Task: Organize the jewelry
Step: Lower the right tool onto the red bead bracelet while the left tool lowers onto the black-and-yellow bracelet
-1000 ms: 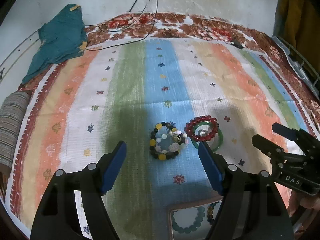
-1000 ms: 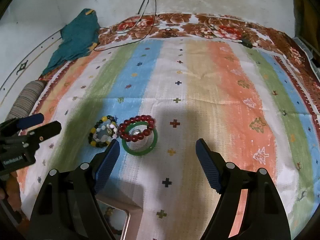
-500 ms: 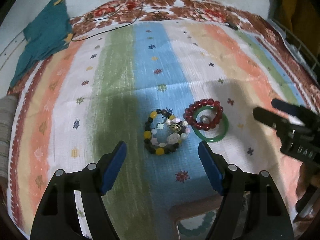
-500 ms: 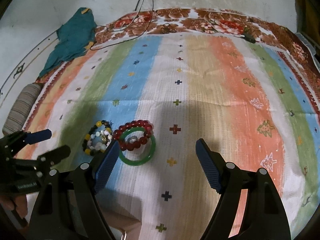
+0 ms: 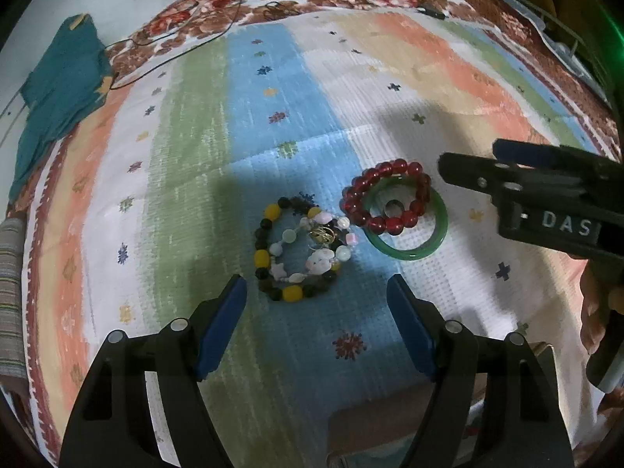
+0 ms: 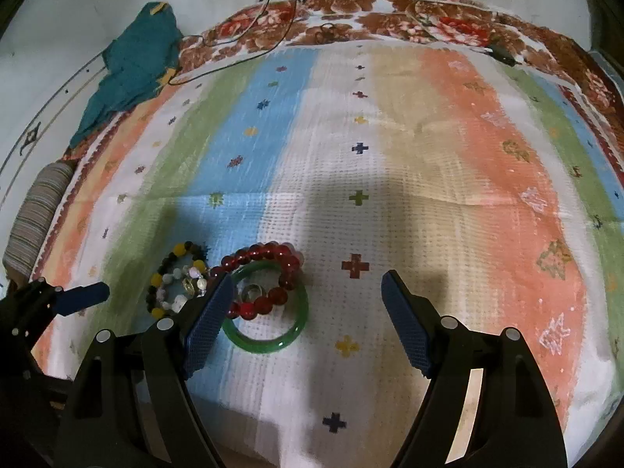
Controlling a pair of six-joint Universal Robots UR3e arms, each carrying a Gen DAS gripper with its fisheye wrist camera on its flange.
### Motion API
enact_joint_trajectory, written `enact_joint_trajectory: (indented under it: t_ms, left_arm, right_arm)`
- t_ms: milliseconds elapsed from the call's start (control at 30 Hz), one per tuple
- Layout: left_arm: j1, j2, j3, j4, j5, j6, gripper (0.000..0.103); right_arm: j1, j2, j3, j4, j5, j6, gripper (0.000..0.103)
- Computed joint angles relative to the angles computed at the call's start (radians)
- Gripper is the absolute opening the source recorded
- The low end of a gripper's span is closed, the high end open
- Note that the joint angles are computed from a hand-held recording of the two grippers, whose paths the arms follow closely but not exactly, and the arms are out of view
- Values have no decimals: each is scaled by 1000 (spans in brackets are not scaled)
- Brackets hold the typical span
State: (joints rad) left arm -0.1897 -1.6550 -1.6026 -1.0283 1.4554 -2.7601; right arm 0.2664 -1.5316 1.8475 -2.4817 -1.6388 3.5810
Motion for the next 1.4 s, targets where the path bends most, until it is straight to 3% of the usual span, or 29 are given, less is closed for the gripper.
enact_joint_trajectory:
  t_ms: [400, 667, 767, 933, 1033, 1233, 1400]
  left_arm:
    - [-30, -51, 5, 46, 34, 23, 74]
    - [-45, -91, 29, 61, 42, 23, 74]
    - [-45, -107, 44, 61, 30, 31, 73]
    - [-28, -138, 82, 29, -4, 28, 62]
    - [-18, -159, 103, 4, -21, 25, 56]
    - [-6, -169, 108, -19, -51, 48, 31]
    - [-7, -175, 108, -19, -54, 55, 23]
  right_arm:
    - [-26, 79, -19, -44, 49, -8, 78]
    - [-32, 132, -40, -62, 84, -16, 62]
    - [-37, 145, -30, -81, 97, -20, 50]
    - [-47, 151, -14, -98, 116, -32, 23]
    - [-53, 149, -8, -104, 136, -45, 17]
    - [-52, 142, 2, -111, 136, -64, 15]
    - [-42, 144, -1, -115, 119, -64, 14]
